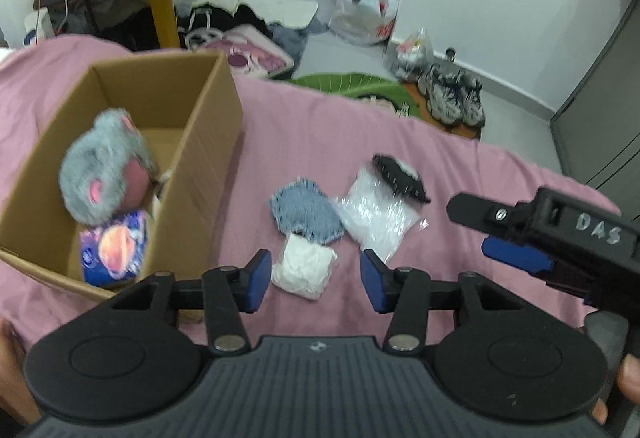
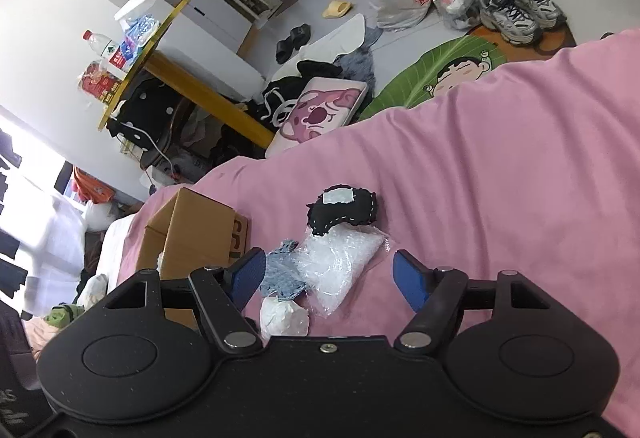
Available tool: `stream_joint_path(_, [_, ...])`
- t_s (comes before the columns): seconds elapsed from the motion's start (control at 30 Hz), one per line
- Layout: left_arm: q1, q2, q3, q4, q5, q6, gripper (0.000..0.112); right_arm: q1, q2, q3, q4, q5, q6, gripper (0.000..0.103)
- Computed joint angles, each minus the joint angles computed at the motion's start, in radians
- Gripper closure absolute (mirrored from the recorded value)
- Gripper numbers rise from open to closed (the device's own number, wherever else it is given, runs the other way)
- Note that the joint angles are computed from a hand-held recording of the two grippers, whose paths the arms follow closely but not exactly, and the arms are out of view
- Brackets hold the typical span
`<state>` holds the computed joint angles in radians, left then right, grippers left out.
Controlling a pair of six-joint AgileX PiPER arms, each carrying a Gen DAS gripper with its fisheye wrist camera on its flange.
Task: Organize soft objects
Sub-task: 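Grasp the white cloth ball with the left tool while the right tool grasps the clear plastic bag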
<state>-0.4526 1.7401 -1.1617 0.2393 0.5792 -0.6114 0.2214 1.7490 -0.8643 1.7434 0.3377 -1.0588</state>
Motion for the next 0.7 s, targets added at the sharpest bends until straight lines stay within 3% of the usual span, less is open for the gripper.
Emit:
stream_joint_path(0.33, [0.011, 0.162, -0.097, -0.028, 0.036, 0.063, 0.064, -0.023, 0.106, -0.076, -0.103, 0.070, 0.077, 0.036])
stream_joint_path(0.47, [0.013, 0.199, -0.115, 0.011, 0.047, 0.041, 0.064, -0.015, 0.143, -0.118, -0.180, 0.074, 0.141, 0.035])
stream_joint_path(0.7, [0.057, 0.237, -0.142, -0.053, 0.045, 0.107, 0.064, 0.002, 0.174, -0.152, -0.245, 0.047, 0.232, 0.035])
